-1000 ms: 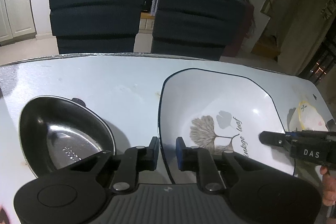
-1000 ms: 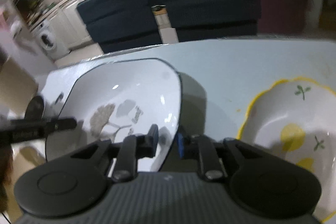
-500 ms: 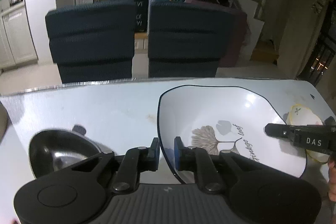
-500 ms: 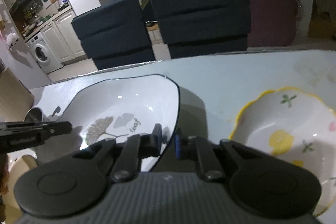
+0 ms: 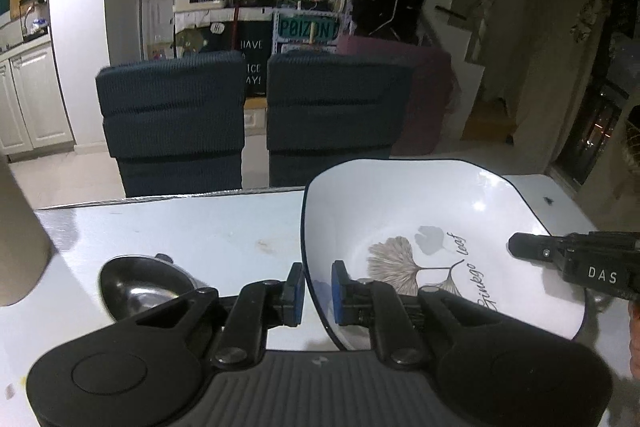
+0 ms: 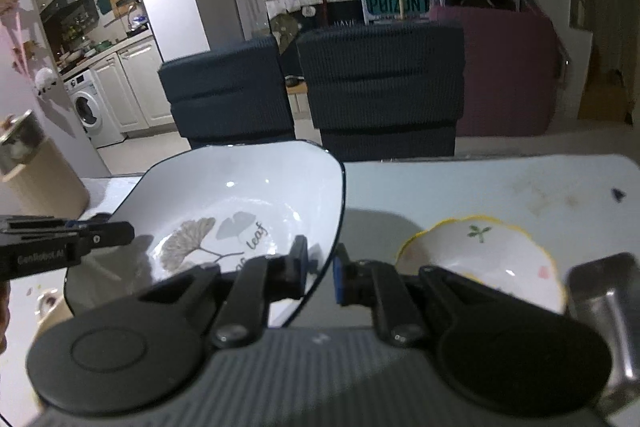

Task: Organize plates and bowls
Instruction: 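Lift the plate with both grippers and lower it beside the cream bowl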

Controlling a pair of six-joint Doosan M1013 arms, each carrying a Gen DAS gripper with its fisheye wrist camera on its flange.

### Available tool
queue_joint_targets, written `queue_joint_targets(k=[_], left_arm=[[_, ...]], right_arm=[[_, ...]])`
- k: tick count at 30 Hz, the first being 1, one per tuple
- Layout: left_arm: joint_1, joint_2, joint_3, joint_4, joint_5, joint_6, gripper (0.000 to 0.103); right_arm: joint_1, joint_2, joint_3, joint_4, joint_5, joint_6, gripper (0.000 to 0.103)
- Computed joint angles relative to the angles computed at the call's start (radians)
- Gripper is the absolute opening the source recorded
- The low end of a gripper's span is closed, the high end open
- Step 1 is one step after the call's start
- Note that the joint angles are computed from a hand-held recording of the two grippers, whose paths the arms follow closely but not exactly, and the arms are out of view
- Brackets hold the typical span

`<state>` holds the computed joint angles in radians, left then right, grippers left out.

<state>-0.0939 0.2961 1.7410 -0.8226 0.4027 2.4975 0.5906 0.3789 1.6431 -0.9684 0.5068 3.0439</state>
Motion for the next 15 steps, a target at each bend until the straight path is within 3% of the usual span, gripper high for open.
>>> queue_joint_targets(k=[7,15], left_arm=[[0.013,-0.123,0.081,0.023,0.036,-0.025,0.014],[0.042,-0.257,0.184,0.0,0.09,0.033,0.014]], right_arm=[[0.063,-0.085,0.065,-0.054,0.045,0.057,0.016],[0.141,-0.163,0.128,-0.095,0.099,0.095,0.016]])
